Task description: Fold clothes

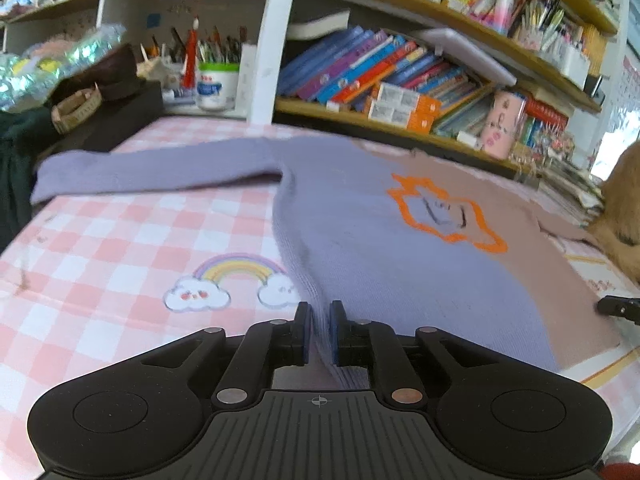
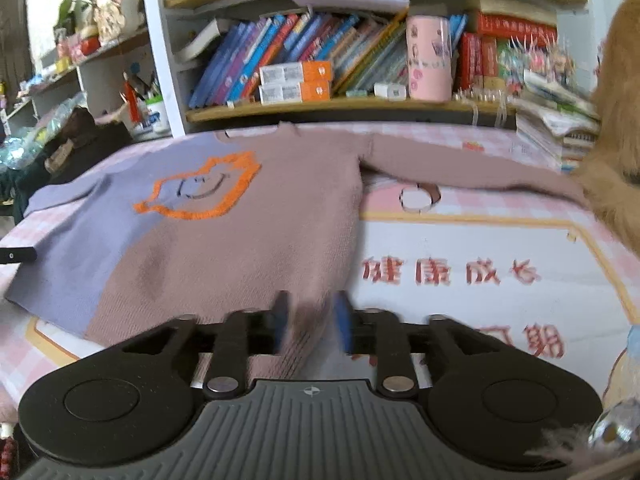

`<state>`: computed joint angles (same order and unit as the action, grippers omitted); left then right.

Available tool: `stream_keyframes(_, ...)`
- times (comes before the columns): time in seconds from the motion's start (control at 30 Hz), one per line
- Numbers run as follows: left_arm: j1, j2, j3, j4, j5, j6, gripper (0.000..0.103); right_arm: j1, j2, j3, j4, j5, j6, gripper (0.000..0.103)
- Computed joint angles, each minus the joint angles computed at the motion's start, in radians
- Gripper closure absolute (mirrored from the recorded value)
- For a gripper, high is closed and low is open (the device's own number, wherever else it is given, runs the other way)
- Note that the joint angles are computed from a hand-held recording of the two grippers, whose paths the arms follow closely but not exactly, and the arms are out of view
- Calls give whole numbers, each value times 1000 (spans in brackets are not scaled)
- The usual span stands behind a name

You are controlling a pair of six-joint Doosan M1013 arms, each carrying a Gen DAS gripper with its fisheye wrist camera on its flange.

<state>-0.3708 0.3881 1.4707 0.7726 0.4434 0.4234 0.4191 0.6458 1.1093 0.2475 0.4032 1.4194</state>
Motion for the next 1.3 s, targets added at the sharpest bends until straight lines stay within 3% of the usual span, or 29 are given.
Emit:
stream_keyframes(0.07, -4, -11, 11, 91, -12, -87, 84, -2, -10, 11, 70, -28, -83, 64)
stream_keyframes(0.13, -8, -19, 20, 181, -27, -176, 68, -4, -16, 14, 151, -42, -171, 50)
stream_keyframes(0.2, -11, -21, 25, 244, -42, -234, 44, -3, -15, 9, 228, -42, -262, 43)
stream_keyframes(0.4, -22, -11, 13, 310, -21, -271, 12, 9, 15, -57, 325, -3, -442, 12)
stream_keyframes(0.53, -18, -8, 9, 323, -1, -309, 8, 14, 56, -133, 334, 33, -499, 5)
stream_keyframes(0.67, -12, 1, -4, 314, 41, -318, 6, 15, 105, -219, 345, 81, -542, 4)
stream_keyframes(0.93, 2, 37, -69, 223, 106, -209, 5, 4, 208, -393, 355, 200, -560, 3)
stream_keyframes(1.1, 13, 72, -136, 174, 238, -184, 5, 0, 257, -473, 369, 253, -638, 3)
stream_keyframes(1.3, 51, 103, -198, 154, 388, -214, 5, -18, 271, -484, 413, 301, -669, 2)
